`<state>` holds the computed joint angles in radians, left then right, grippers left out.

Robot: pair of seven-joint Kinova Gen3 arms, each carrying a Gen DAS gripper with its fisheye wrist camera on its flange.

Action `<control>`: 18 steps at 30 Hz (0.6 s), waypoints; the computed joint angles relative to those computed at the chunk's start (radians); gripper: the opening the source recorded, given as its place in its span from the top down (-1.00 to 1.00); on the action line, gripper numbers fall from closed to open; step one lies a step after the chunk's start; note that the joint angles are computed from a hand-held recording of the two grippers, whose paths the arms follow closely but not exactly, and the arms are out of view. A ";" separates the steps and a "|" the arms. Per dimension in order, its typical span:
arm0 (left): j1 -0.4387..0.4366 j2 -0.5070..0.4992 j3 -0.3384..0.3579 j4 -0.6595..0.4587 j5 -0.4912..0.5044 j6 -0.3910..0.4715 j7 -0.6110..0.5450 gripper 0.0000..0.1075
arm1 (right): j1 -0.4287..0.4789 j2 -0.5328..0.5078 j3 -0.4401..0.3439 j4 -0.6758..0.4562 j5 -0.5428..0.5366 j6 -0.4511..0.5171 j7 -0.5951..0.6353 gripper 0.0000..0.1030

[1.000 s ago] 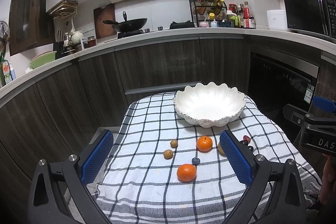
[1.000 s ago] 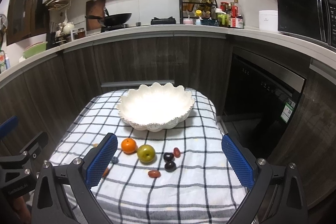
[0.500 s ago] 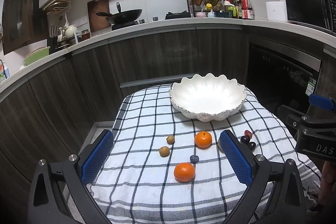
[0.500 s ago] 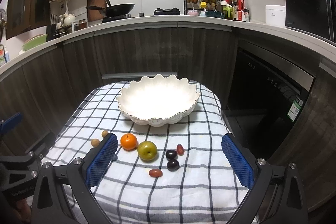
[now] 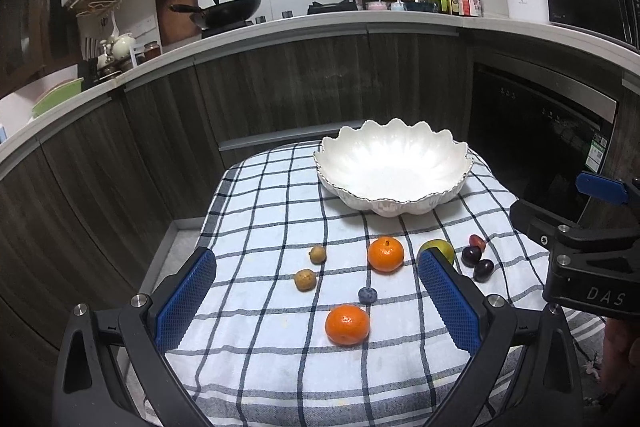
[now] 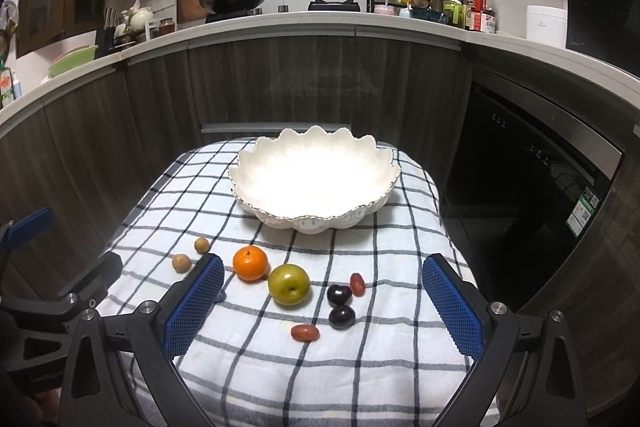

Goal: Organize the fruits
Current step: 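Move the left tool toward the large mandarin while the right tool approaches the reddish date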

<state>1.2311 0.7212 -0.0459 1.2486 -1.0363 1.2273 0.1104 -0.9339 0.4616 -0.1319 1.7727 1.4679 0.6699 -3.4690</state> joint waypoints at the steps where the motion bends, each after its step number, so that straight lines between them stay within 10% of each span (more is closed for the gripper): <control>1: -0.003 0.000 0.000 0.002 -0.002 -0.007 -0.001 -0.92 | 0.003 0.004 -0.001 -0.005 -0.005 -0.002 0.006 -0.95; 18: -0.059 0.001 -0.004 0.040 0.030 -0.119 0.004 -0.92 | 0.026 0.069 0.036 -0.061 -0.035 -0.079 0.030 -0.95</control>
